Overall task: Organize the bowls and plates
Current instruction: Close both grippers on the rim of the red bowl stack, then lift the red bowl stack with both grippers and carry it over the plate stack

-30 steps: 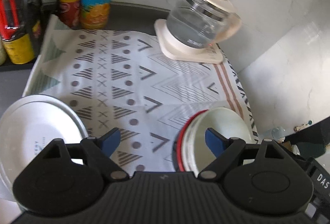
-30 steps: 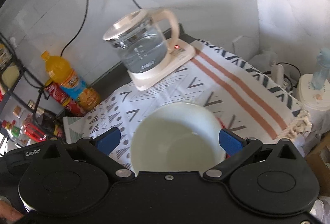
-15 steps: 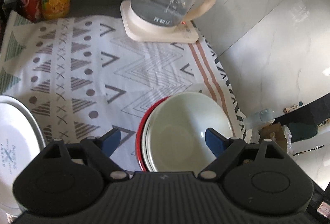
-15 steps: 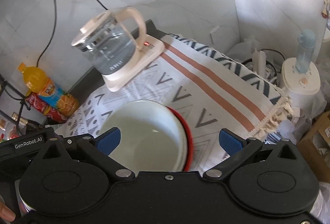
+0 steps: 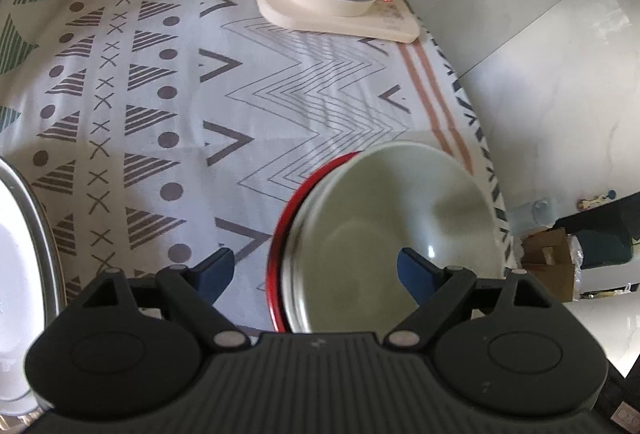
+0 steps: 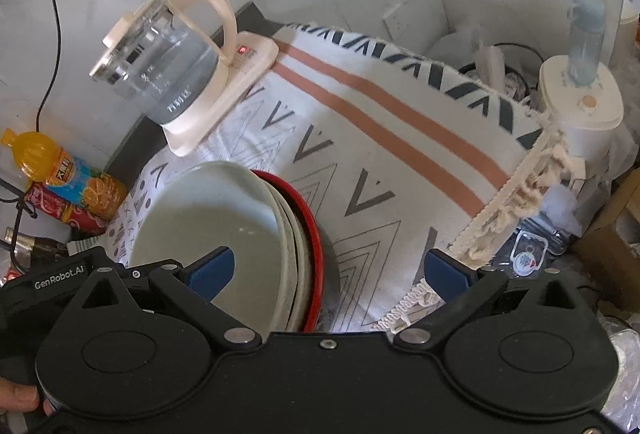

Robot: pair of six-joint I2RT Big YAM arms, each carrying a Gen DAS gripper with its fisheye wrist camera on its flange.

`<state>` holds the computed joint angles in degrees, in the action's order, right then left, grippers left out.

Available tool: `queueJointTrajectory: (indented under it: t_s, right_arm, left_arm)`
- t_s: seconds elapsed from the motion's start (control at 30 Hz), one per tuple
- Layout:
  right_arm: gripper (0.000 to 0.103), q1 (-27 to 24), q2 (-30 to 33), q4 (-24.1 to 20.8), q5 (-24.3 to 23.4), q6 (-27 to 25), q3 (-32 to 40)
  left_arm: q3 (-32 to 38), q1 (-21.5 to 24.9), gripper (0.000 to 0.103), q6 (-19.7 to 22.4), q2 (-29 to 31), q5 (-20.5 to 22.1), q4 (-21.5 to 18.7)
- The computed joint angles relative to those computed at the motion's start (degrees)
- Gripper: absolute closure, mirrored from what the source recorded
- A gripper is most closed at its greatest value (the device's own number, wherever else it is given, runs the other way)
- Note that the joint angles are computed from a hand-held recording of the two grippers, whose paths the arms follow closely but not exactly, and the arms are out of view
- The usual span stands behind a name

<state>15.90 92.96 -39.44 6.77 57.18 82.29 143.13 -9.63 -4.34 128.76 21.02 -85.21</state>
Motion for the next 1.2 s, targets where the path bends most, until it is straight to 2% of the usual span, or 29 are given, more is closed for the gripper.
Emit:
queueJointTrajectory:
  t_s: [0.07, 0.13, 0.17, 0.23, 0.27, 0.3, 0.33, 0.37, 0.43, 0.6, 0.73, 0.9, 1.2]
  right_arm:
    - [0.01, -0.3, 1.0, -0.3, -1.6, -0.1, 0.5]
    - [0.025, -0.6, 1.9, -0.2, -3.0, -0.5, 0.9]
    - [0.029, -0.8, 2.3, 0.0, -3.9, -0.5, 1.0]
    - [0.044, -1.1, 3.1, 0.1, -5.4, -0.5, 1.5]
    - [0.048, -1.3, 3.7, -0.2, -6.3, -0.2, 1.8]
    - [0.058, -1.4, 4.3, -0.4, -7.2, 0.0, 2.2]
    - [0.066, -1.6, 4.7, 0.0, -8.5, 0.3, 2.3]
    - [0.069, -1.8, 5.0, 0.7, -9.8, 0.7, 2.2]
    - [0.071, -1.6, 5.7, -0.1, -9.9, 1.2, 3.0]
    - [0.071, -1.4, 5.9, -0.4, -9.7, 1.7, 3.6]
    - [0.071, -1.1, 6.1, -0.7, -8.9, 1.7, 4.1]
    - [0.071, -0.3, 6.2, -0.3, -7.2, 1.8, 4.8]
    - [0.071, 0.9, 7.3, -1.0, -6.2, 0.4, 8.2]
  left_arm:
    - [1.5, 0.0, 0.018, -0.3, 1.3, -0.3, -1.1]
    - [3.0, 0.1, 0.022, -1.1, 2.6, -0.1, -2.4]
    - [3.4, 0.1, 0.025, -1.4, 3.1, -0.2, -2.9]
    - [5.8, 0.2, 0.043, -1.7, 4.9, 0.0, -4.8]
    - [7.1, 0.3, 0.049, -2.1, 5.8, 0.4, -5.9]
    - [9.2, 0.4, 0.062, -2.7, 7.1, 0.9, -7.6]
    - [10.9, 0.5, 0.071, -3.0, 8.2, 1.2, -9.0]
    - [12.9, 0.6, 0.074, -3.0, 9.4, 0.9, -10.4]
    - [13.7, 0.8, 0.074, -3.0, 9.9, 1.5, -10.7]
    - [8.6, 0.9, 0.075, -1.3, 7.0, 1.9, -7.3]
    - [8.5, 1.3, 0.075, -0.9, 6.8, 2.9, -7.2]
    - [5.8, 1.8, 0.075, 0.1, 4.8, 3.2, -5.2]
    - [4.8, 3.9, 0.075, -0.8, 3.4, 5.1, -3.9]
